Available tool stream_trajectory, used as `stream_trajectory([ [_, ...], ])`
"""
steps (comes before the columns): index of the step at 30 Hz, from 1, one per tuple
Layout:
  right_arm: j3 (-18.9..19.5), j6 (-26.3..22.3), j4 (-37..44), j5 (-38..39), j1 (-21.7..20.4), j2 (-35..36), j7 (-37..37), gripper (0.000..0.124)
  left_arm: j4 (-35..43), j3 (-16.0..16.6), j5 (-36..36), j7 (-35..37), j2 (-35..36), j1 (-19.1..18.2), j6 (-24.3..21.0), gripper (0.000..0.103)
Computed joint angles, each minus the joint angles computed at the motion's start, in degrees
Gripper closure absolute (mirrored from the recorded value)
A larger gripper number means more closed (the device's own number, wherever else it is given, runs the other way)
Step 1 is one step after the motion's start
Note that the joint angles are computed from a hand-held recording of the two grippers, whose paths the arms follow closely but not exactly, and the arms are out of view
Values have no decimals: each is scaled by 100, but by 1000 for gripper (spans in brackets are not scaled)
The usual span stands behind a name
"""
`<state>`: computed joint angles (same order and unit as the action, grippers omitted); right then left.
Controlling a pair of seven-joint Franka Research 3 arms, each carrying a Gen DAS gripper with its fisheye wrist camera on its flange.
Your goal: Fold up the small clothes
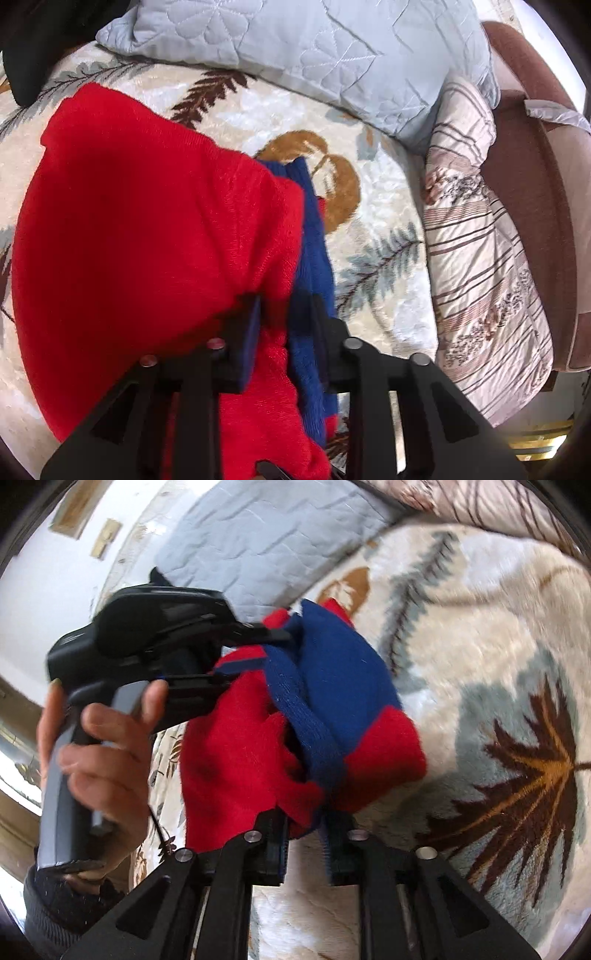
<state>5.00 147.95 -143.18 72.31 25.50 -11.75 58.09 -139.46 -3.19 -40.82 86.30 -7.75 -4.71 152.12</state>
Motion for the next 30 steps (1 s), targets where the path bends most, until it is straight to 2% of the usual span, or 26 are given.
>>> stream_trajectory([
  [1, -27, -81, 14, -28, -19, 2, 51, 104, -27, 24, -115, 97, -75, -14, -8, 77],
  [4, -57, -66, -124, -4, -59, -249, 104, 86, -243, 211, -645, 557, -468, -69, 55, 76],
  [5, -36, 120, -216, 40, -54, -400, 81, 79, -376, 276, -786, 669, -654, -81, 153, 70],
  [6, -36, 413, -311, 273, -19, -565, -99, 73, -510, 327, -827, 702, -826, -80, 256, 65],
  [7, -64, 631, -340, 514, 21, -651, -296, 69, -695, 385, -807, 700, -1040, -49, 429, 56],
  [8, -108, 911, -313, 904, 64, -702, -635, 62, -835, 434, -704, 631, -1184, -18, 546, 53],
  [11, -144, 1134, 170, 1129, 23, -258, -909, 55, -1171, 737, -378, 421, -1449, 66, 533, 52],
  [14, -310, 32, 968, 1236, -138, 637, -951, 55, -1405, 1181, -798, 709, -1534, -166, 523, 53],
  [16, -215, -455, 1333, 1400, -270, 1099, -1056, 55, -1533, 1282, -1076, 979, -1623, -272, 618, 53],
  [19, 53, -437, 1788, 875, -359, 1655, -742, 55, -1687, 1250, -951, 1122, -1847, -229, 568, 53],
  [20, 132, -445, 1875, 997, -386, 1767, -948, 55, -1720, 1242, -907, 1126, -1902, -229, 581, 53],
  [21, 211, -378, 1871, 1172, -399, 1752, -1212, 67, -1783, 1293, -918, 1222, -2000, -264, 603, 53],
  [23, 310, -379, 1960, 1184, -391, 1695, -1794, 108, -1930, 1433, -1082, 1456, -2194, -400, 794, 52],
  [24, 371, -75, 1953, 1094, -322, 1580, -2076, 117, -1987, 1469, -1137, 1506, -2247, -455, 924, 52],
  [26, 402, 360, 1848, 1582, -269, 1319, -2685, 118, -2081, 1345, -936, 1285, -2206, -390, 1148, 52],
  [27, 377, 516, 1878, 1723, -260, 1333, -2722, 118, -2098, 1298, -779, 1147, -2125, -367, 1202, 52],
  [28, 353, 592, 1897, 1746, -260, 1360, -2688, 118, -2096, 1274, -652, 1034, -1985, -401, 1238, 52],
  [29, 323, 716, 1912, 1617, -271, 1444, -2497, 118, -2088, 1286, -582, 970, -1873, -473, 1261, 47],
  [30, 301, 768, 1945, 1254, -280, 1575, -2079, 118, -2095, 1222, -478, 840, -1773, -490, 1325, 45],
])
